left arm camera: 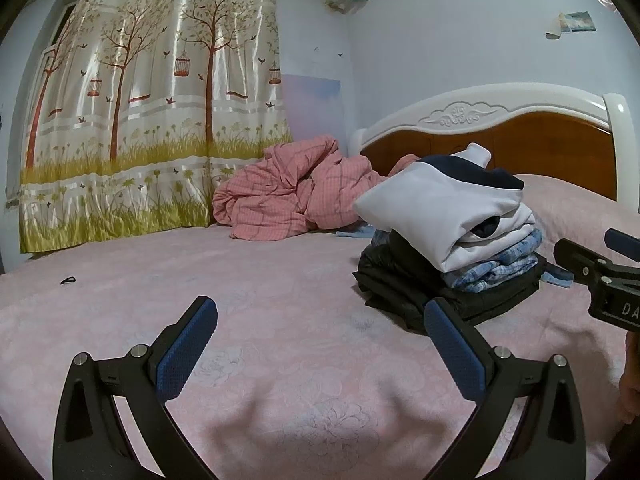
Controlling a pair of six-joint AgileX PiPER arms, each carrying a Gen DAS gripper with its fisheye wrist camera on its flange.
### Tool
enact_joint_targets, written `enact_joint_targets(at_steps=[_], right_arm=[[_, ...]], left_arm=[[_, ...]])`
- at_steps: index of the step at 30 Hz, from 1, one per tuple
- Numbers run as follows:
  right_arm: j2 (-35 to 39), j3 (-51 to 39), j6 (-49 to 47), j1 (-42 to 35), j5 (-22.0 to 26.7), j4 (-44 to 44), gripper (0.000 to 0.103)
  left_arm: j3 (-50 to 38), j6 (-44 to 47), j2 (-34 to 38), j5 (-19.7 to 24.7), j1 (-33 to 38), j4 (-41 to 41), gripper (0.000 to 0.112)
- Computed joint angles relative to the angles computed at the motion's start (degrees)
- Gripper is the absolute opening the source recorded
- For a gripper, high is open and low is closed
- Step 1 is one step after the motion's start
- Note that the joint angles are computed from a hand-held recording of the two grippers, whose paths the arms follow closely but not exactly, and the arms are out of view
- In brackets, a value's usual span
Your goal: Fold large clothes
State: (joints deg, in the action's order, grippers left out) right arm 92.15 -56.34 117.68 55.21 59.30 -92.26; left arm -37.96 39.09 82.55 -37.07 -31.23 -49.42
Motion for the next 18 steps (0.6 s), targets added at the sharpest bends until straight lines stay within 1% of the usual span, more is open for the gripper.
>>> enact_joint_targets(at_steps=[18], right_arm=[[0.17, -0.04, -0.02, -0.31, -0.22, -0.19, 0.103]], left_arm=[[-0.31, 0.78, -0.23, 1.05, 0.06, -0.88, 0.103]])
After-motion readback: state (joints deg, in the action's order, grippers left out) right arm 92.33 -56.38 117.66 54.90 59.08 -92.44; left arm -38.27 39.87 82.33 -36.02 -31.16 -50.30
